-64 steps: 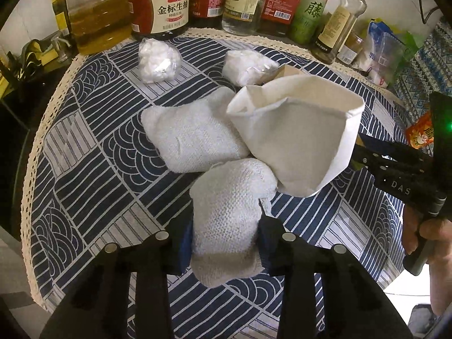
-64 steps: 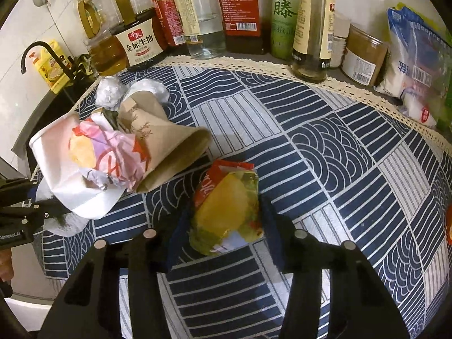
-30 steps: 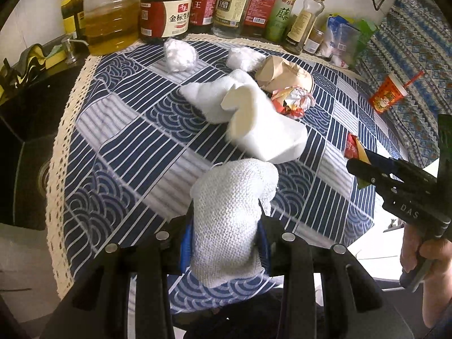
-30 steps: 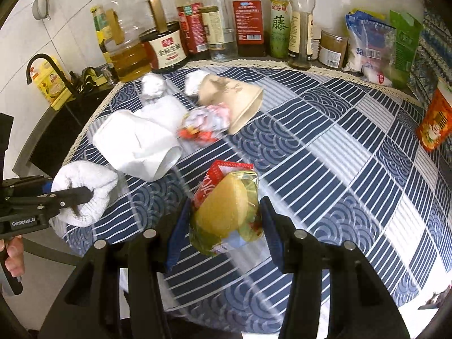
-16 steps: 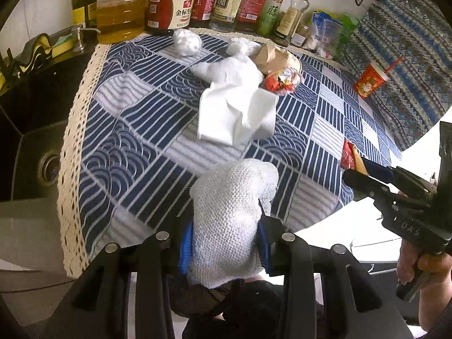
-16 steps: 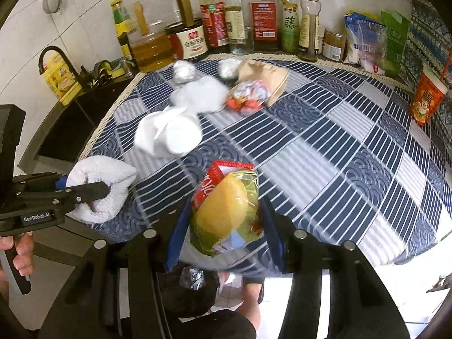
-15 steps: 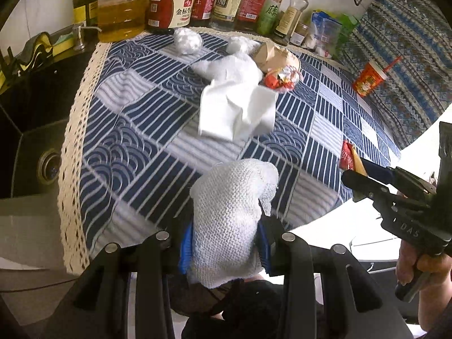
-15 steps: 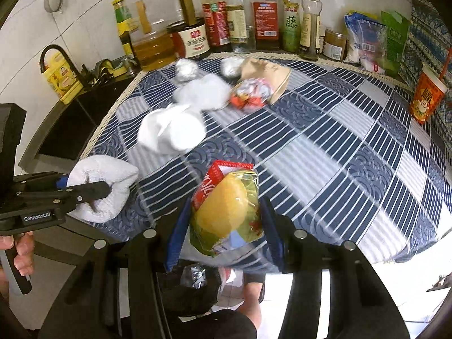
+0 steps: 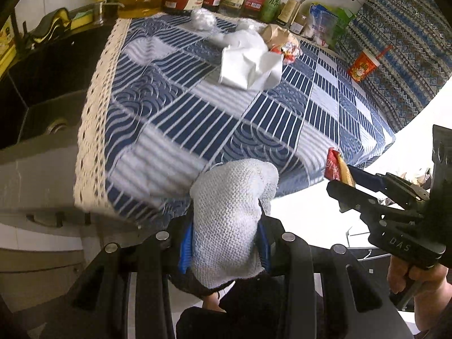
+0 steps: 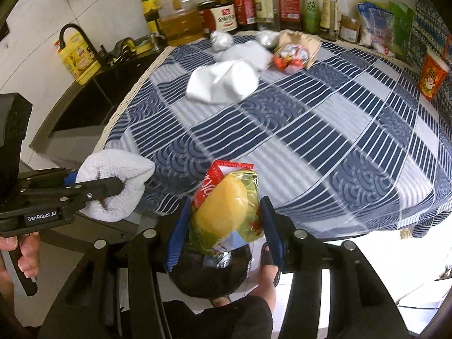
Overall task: Collect trash
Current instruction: 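Carry the tissue and packet down toward the black trash bin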
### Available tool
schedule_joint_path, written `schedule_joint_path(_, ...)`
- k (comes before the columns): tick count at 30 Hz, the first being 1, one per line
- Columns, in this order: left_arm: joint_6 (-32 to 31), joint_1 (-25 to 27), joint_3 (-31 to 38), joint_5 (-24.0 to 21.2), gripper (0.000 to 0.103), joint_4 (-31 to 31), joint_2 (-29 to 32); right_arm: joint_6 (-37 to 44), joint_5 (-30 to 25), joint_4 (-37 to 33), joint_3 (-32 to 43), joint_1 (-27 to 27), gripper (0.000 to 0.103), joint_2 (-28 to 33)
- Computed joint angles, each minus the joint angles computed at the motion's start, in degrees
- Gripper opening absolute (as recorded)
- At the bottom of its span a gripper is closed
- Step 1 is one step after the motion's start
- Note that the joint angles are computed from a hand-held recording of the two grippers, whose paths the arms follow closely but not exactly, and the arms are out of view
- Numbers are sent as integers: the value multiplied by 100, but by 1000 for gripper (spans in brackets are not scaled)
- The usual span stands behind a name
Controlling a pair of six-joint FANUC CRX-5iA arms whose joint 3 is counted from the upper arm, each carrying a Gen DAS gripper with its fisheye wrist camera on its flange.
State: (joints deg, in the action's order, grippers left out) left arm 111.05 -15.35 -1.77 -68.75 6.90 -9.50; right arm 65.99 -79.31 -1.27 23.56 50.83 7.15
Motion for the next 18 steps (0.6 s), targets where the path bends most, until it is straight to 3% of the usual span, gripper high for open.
schedule_joint_path(18,159,126,-1262,-34,35,475,-358,50,-294,-791,-478,137,50,47)
